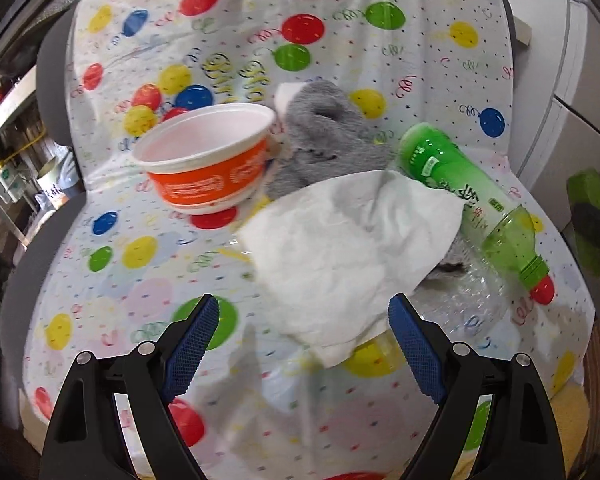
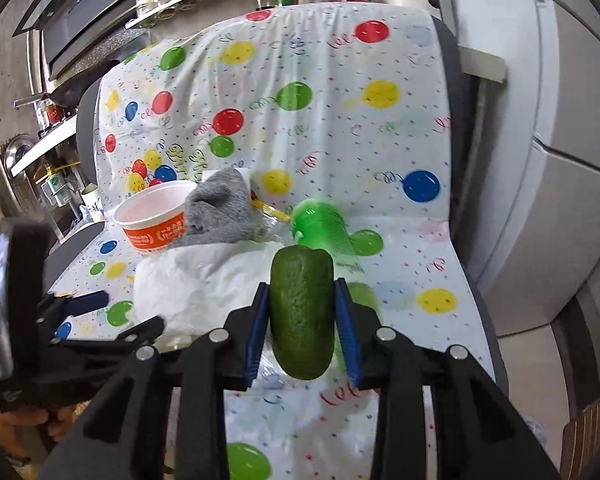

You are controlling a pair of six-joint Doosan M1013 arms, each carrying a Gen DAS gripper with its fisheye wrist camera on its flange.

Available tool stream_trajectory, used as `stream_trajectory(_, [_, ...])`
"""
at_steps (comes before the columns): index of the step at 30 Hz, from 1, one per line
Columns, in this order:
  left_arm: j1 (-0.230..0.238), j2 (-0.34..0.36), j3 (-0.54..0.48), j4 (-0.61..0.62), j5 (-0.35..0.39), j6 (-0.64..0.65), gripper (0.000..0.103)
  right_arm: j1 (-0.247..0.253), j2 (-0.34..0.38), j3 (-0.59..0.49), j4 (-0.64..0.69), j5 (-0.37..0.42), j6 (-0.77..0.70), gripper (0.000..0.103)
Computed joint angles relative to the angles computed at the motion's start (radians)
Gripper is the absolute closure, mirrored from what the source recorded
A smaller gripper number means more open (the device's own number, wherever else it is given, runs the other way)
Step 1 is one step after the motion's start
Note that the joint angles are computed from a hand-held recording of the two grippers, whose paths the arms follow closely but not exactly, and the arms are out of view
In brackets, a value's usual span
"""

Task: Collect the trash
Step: 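Lift the cucumber with the right tool while the left tool grasps the white tissue, then carry cucumber and tissue to the trash bin and open both tools over it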

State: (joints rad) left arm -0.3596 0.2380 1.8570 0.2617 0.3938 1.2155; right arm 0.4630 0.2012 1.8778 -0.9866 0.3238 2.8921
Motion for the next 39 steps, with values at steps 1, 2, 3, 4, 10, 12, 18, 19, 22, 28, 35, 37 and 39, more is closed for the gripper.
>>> stream_trajectory(1, [-0.004,0.007,-0.006,0.003,-0.001,-0.009,0.018,-0.004,-0.002,0.007,0.010,-0.005,-0.005,0.071])
stream_trajectory(2, [-0.011,0.017,-0.014,0.019,0.007,-0.029,0.019,-0.008,-0.005,0.013,0.018,-0.010,-0.007,0.071])
stream_trajectory(3, [-0.018,0.024,-0.022,0.037,0.018,-0.051,0.020,-0.010,-0.007,0.019,0.018,-0.015,-0.003,0.071])
stream_trajectory(4, [-0.023,0.030,-0.026,0.049,0.022,-0.064,0.022,-0.012,-0.009,0.024,0.018,-0.018,0.000,0.071])
stream_trajectory(10, [-0.035,0.037,-0.025,0.134,0.016,-0.162,0.060,-0.020,-0.022,0.046,0.011,-0.032,0.016,0.071])
stream_trajectory(12, [-0.015,0.028,-0.021,0.027,-0.011,-0.082,0.078,-0.017,-0.029,0.052,-0.022,-0.029,0.050,0.071])
stream_trajectory(18, [0.030,-0.018,-0.004,-0.400,-0.112,0.325,0.097,-0.013,-0.037,0.054,-0.066,-0.029,0.095,0.071])
stream_trajectory(19, [0.039,-0.032,-0.002,-0.510,-0.128,0.431,0.097,-0.012,-0.038,0.054,-0.070,-0.027,0.099,0.071])
stream_trajectory(22, [0.058,-0.071,0.008,-0.757,-0.168,0.669,0.097,-0.008,-0.044,0.056,-0.094,-0.028,0.118,0.071])
stream_trajectory(28, [0.089,-0.128,0.037,-1.170,-0.159,1.066,0.097,-0.013,-0.053,0.063,-0.087,-0.058,0.120,0.071])
stream_trajectory(35, [0.037,-0.163,0.086,-1.306,-0.134,1.263,0.097,-0.022,-0.100,0.105,-0.162,-0.046,0.215,0.071])
stream_trajectory(37, [0.011,-0.163,0.099,-1.353,-0.127,1.315,0.097,-0.024,-0.122,0.128,-0.185,-0.018,0.240,0.071])
stream_trajectory(39, [-0.021,-0.159,0.110,-1.407,-0.120,1.371,0.097,-0.027,-0.148,0.155,-0.194,0.014,0.248,0.071])
